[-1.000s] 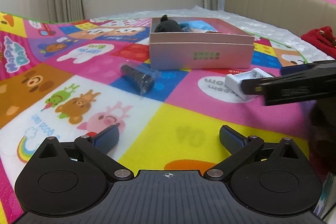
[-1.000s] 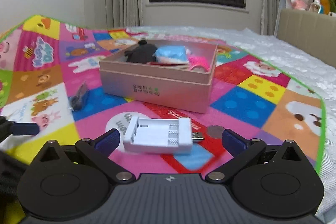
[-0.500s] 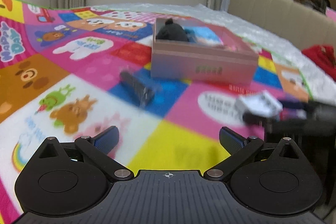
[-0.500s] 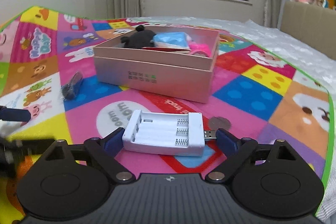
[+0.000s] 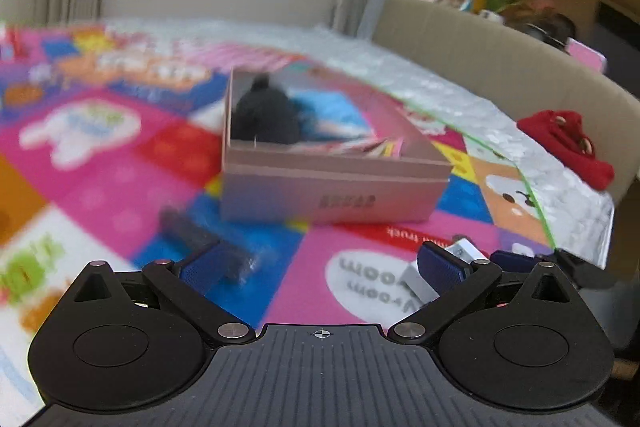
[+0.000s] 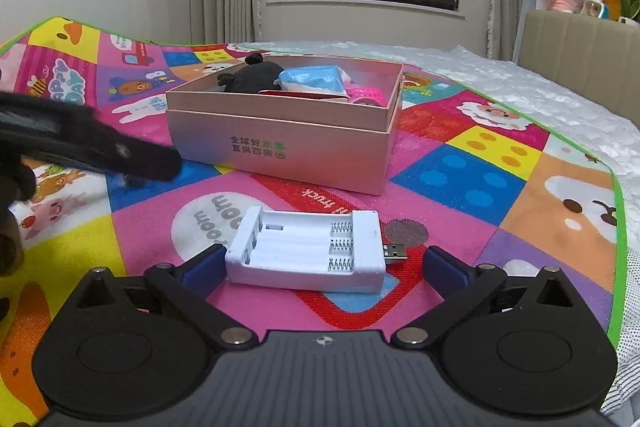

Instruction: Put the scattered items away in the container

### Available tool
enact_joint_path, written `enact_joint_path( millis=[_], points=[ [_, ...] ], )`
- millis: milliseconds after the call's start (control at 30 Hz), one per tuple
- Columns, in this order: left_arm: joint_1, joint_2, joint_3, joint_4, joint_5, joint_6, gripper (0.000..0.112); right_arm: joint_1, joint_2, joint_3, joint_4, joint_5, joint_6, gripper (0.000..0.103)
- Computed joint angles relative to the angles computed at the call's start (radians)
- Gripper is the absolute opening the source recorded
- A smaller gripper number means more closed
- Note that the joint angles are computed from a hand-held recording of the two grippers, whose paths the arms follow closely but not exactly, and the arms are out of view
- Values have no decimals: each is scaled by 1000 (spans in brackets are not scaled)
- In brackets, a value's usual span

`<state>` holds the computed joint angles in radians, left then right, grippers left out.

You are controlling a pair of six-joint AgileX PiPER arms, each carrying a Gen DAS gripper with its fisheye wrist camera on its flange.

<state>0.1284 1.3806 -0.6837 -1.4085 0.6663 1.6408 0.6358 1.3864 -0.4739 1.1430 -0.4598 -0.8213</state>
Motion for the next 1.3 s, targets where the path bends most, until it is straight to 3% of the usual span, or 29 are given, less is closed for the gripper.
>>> enact_joint_path(
  millis=[167,267,367,467,600,700,900,1000,1100,1300],
  points=[
    [-46,20,-13,-89,-221,163,103,-7,0,6,-30,5,30,103],
    [-50,107,-111,56,-250,-8,103,-5,2,5,-31,3,32,103],
    [-52,185,-197,103,-252,-144,103,-4,4,11,-58,-2,64,103],
    [-47,239,-258,137,-209,-231,103,-6,3,18,-83,-5,91,103],
    [-25,267,-288,254,-71,-313,103,-21,-2,26,-132,7,134,103],
    [-17,217,-224,260,-35,-268,103,-28,-5,31,-160,12,161,103],
    [97,76,-65,248,151,-193,103,-28,-4,30,-162,13,162,103],
    [139,13,0,236,172,-205,103,-22,0,27,-145,8,145,103],
    [117,-67,75,220,77,-247,103,-20,0,19,-112,14,110,103],
    [-34,-200,181,265,-180,-331,103,-37,1,-63,187,93,-227,103]
  ],
)
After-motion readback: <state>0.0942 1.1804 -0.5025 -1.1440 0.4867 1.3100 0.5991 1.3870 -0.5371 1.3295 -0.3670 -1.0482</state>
